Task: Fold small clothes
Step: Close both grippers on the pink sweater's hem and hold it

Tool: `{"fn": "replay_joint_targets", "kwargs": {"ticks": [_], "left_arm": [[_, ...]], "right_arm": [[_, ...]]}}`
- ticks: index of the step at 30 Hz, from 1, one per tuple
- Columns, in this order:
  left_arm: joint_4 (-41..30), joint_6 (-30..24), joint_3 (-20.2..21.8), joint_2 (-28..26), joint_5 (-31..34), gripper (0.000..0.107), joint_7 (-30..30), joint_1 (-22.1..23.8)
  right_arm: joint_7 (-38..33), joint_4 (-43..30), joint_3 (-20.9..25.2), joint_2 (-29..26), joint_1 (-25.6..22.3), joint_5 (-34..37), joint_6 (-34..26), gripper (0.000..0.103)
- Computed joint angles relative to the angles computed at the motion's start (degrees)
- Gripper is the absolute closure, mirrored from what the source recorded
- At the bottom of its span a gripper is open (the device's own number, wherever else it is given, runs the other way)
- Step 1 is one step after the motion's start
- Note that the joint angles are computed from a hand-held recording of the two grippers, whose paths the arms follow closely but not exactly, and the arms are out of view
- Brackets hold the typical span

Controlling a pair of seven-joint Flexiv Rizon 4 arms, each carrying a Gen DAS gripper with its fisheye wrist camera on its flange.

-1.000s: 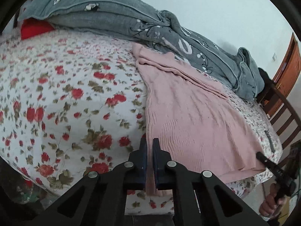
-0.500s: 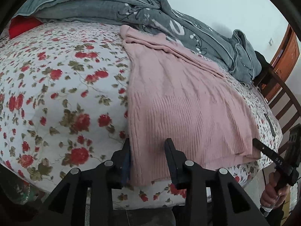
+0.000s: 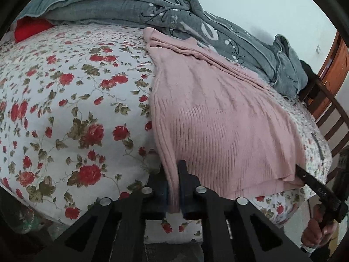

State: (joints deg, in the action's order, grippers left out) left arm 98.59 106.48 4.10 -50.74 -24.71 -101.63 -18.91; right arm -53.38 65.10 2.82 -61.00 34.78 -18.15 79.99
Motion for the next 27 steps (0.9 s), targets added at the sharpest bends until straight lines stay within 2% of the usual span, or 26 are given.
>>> {"fn": "replay_joint_targets", "kwargs": {"ticks": [3, 5, 8, 14, 18, 21, 27], "left_arm": [[2.61, 4.06, -0.8, 0.99, 1.03, 0.1, -0.36, 1.21], [4.11, 5.84, -4.0, 1.7, 3.1, 0.1, -0.41, 4.49], [5.15, 6.44, -7.04, 2.07, 5.02, 0.1, -0.82, 7.71], [3.73, 4.18, -4.1, 1.55, 2.64, 0.1, 0.25, 4.47], [3.34, 2.23, -2.17, 1.42, 1.06, 0.098, 0.77, 2.58], [3.43, 2.1, -2.37, 1.46, 1.11, 0.097, 0.66, 2.79], [3.11, 0.65, -2.31, 1.65, 1.28, 0.097, 0.63, 2.74]], "right_arm": [[-1.47, 0.92, 1.59, 0.5, -1.31, 0.67, 1.55, 0.098], [-0.65, 2.91, 0.07, 1.48, -1.03, 1.09, 4.3, 0.098], [-2.18, 2.63, 4.05, 1.22, -3.49, 2.05, 4.6, 0.098], [-1.17, 2.06, 1.42, 0.72, -1.46, 1.81, 3.03, 0.098], [-2.16, 1.89, 2.78, 0.67, -2.23, 1.73, 2.44, 0.097], [-2.69, 1.81, 3.39, 0.58, -2.57, 2.14, 2.2, 0.097], [-1.4, 2.78, 0.49, 1.26, -0.69, 1.47, 1.78, 0.096]]}}
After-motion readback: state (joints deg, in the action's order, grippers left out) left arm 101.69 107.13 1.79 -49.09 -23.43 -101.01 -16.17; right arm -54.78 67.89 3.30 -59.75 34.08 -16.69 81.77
